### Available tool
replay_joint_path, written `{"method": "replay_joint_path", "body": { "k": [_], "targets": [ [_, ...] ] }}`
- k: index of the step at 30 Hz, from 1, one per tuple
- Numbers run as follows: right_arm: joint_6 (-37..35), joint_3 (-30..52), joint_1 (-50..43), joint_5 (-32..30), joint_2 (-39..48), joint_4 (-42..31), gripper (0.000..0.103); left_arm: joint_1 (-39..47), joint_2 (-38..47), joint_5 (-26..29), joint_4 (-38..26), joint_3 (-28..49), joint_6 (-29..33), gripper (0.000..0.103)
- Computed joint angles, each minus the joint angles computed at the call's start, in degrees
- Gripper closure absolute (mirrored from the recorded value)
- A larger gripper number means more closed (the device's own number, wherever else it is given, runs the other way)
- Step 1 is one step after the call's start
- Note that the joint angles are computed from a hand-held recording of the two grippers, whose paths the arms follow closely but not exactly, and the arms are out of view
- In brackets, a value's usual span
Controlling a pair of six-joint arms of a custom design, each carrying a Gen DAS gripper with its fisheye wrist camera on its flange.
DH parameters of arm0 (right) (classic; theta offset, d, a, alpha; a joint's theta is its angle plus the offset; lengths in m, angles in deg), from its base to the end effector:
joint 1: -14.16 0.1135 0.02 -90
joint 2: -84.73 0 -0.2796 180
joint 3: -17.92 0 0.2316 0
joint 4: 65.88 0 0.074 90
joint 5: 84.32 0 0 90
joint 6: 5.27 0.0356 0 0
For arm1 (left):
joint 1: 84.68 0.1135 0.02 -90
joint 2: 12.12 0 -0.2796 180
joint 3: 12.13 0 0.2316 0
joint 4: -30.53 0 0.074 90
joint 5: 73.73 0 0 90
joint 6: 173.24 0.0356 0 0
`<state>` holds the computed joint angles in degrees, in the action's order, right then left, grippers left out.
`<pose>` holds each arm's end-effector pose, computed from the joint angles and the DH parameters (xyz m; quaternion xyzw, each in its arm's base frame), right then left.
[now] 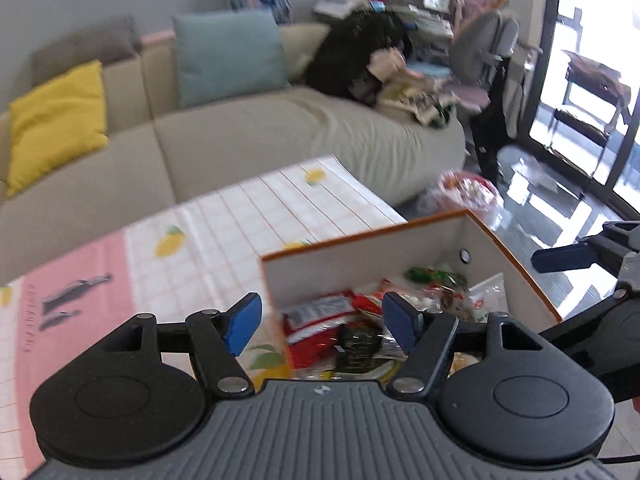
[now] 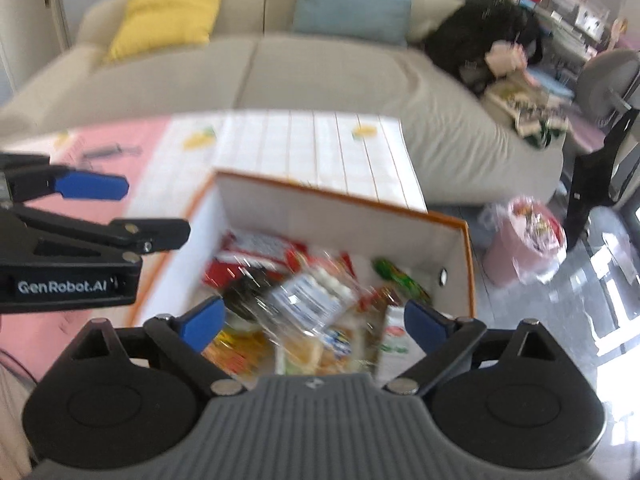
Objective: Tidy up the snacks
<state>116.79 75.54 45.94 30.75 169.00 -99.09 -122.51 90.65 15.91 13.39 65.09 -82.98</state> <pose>0.2225 0.1201 0.1959 0.0587 0.9425 -0.0437 0.3262 0.2934 -0.2276 0.2120 0.2977 0.8662 -0.1265 0.3808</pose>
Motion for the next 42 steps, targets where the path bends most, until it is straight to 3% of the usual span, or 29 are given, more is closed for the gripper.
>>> {"method": "replay_joint_path", "body": {
  "k": [7,13,19,23,29,42],
  "targets": [
    [10.2,-0.72,14.01,15.34,-0.56,2.22,0.006,2.35,-9.1,-2.82,9.29,-12.31,0.69,0.022],
    [24.14,-0.64,23.49,27.6,2.91,-1.71,0.005,3.11,-13.46,-7.38,17.39,-21.94,2.35,0.02],
    [35.74,-0.09,29.89,35.22,9.3,-6.59,0.004,2.85,-12.9,-9.97,26.49,-29.61,3.81,0.018],
    [39.47,-0.69,31.89,36.45,12.51,-6.54,0.004,3.65,-10.49,-8.56,29.67,-31.67,2.09,0.018],
    [39.37,-2.88,32.17,35.06,17.14,-1.68,0.004,4.16,-6.25,-7.05,30.4,-31.74,0.83,0.018],
    [40.79,-7.95,28.37,27.43,18.43,6.29,0.004,2.57,-0.22,-7.18,26.96,-28.77,-1.13,0.018]
  ]
}}
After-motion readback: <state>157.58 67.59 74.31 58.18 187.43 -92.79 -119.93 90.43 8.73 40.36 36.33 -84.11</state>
